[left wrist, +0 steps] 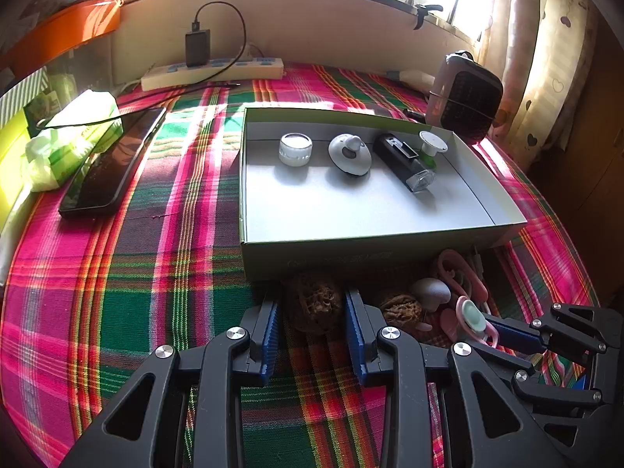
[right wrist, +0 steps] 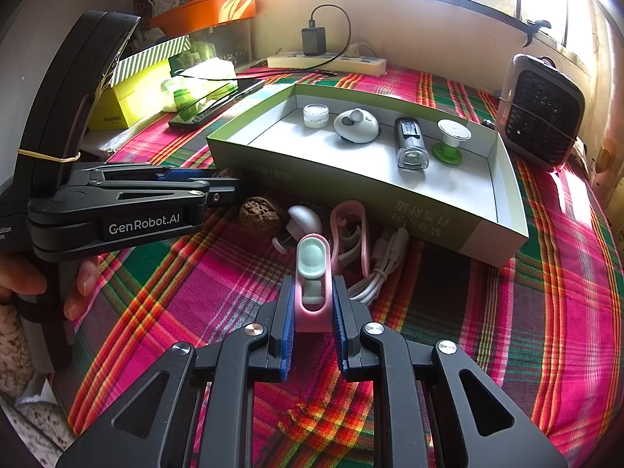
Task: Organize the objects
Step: 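Grasp the brown walnut with the left tool while the right tool holds the pink holder, then carry the walnut and the pink holder over the white box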
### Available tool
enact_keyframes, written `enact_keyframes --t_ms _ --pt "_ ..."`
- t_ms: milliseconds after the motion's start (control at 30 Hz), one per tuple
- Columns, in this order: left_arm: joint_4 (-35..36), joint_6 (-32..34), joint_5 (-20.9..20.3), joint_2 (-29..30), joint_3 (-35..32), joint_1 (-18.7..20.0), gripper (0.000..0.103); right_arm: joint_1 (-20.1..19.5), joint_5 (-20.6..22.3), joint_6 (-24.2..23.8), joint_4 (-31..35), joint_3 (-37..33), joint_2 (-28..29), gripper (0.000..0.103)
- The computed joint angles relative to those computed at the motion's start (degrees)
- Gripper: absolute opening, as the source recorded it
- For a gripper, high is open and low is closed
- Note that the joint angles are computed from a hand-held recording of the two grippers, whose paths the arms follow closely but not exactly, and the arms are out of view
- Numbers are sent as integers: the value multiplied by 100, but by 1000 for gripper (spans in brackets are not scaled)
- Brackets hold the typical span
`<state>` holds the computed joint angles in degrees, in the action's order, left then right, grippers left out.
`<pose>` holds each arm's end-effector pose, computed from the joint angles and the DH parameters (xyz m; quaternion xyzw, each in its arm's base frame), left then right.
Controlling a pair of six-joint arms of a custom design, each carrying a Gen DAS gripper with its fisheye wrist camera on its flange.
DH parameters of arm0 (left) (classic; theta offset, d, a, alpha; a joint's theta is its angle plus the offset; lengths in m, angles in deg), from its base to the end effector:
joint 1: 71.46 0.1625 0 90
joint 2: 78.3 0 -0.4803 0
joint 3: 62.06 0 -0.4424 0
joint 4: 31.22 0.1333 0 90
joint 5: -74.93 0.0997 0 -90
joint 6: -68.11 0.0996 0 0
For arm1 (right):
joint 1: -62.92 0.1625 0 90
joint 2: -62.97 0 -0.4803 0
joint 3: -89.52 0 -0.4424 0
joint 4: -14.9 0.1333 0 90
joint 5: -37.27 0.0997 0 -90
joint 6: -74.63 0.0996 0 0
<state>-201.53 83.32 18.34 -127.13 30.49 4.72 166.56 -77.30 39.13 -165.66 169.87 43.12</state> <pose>-0.0002 -0.7883 0.2110 0.1406 0.9030 -0.2973 0.2765 0.2783 -0.7570 -0.0879 0.3422 -0.8812 0.2098 0.2498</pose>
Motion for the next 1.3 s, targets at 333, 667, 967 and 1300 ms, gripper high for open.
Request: enact_keyframes --t_ms 333,667,967,1300 --pt "-13 26 12 0 3 -1 28 -2 3 0 14 -9 -2 18" --pt "-111 109 80 -11 47 -27 28 -16 107 13 28 21 -30 18" --pt "-431 300 113 -75 193 -79 28 -2 230 25 42 44 -53 18" --pt "-561 391 82 -162 311 -132 28 34 329 56 -30 82 -110 18"
